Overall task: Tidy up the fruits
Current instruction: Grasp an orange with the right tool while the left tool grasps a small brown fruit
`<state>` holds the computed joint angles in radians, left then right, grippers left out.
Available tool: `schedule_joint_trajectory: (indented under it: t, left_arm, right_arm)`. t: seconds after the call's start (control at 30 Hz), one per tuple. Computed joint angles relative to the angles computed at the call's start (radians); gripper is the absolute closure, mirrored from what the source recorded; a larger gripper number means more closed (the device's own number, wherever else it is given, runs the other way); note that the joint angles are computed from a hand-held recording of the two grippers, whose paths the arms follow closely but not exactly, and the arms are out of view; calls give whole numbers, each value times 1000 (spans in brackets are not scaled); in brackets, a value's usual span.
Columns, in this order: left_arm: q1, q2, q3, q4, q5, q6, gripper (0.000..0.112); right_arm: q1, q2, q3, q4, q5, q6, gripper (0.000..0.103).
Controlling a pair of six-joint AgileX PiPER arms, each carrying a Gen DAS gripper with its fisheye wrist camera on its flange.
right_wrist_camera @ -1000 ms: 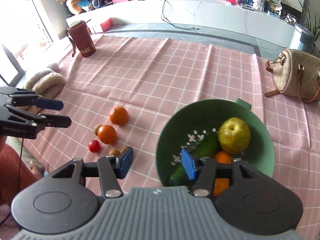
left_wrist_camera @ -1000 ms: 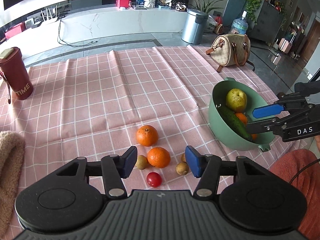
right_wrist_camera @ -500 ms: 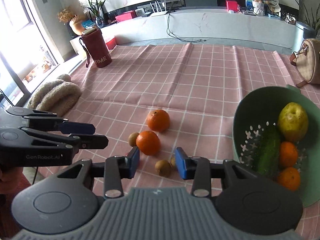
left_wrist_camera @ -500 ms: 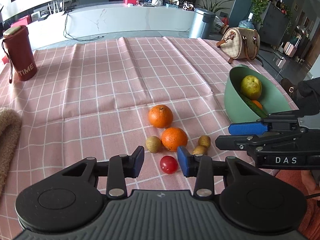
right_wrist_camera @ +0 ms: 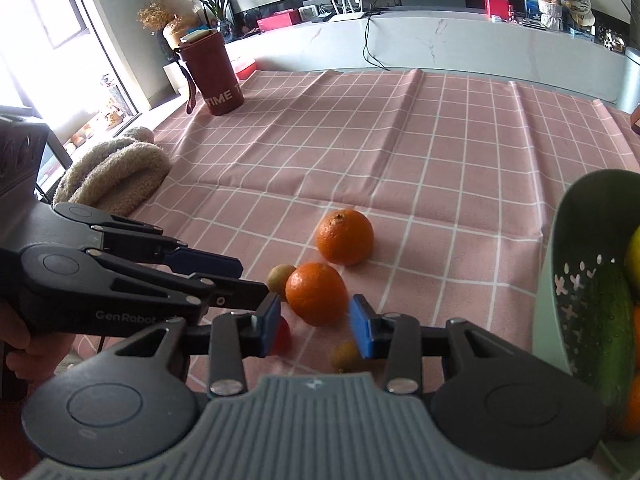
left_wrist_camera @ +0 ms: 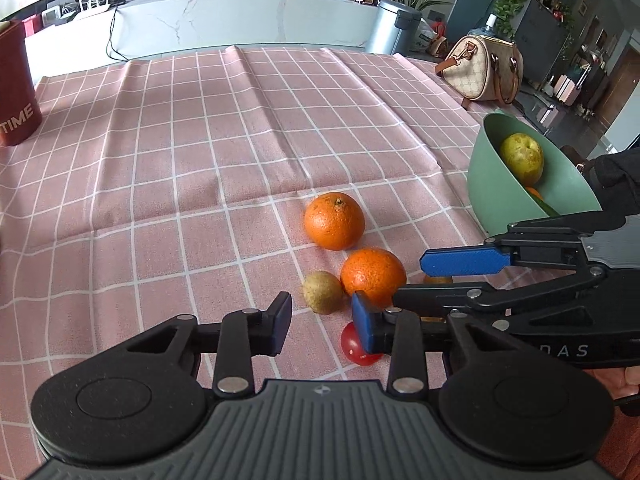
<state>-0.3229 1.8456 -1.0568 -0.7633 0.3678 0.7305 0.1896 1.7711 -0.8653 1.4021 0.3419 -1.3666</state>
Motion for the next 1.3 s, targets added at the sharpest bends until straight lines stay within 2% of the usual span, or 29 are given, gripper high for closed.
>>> schedule_joint_trajectory:
  t: [0.1,0.2,0.3,0.47,0.57,0.83,1.03,1.2,1.3]
  left_arm:
    - [11,22,-21,12,25,-21,72]
    - [34,30,-25,-80,49,57,74]
    - [44,45,-34,-90,64,54,74]
    - [30,59,-46,-30,51,2,74]
    - [15,57,-41,-18,23,1,73]
    - [-22,72,-40,-47,-31,52,74]
    - [-23,121,-90,-51,-15,42,75]
    - [-27,119,-81,-84,-29,89,85]
    - [-26,119,-77,-109,-34,107,86]
  right_arm:
    - [1,40,-27,1,7,-1,67]
    - [-2,70,-53,-21,20,18,67]
    - [-4,89,-65,-7,26,6,66]
    - [-4,114,-83,-5,10,12,64]
    - [-10,127,-95,-34,5,59,70]
    - [-13,115,-83,-14,-27,66,70]
    - [-57,138,-96,32,34,66,68]
    - [-71,150,-96,96,58,18,67]
    - [-67,153,-96,120,54,-9,67]
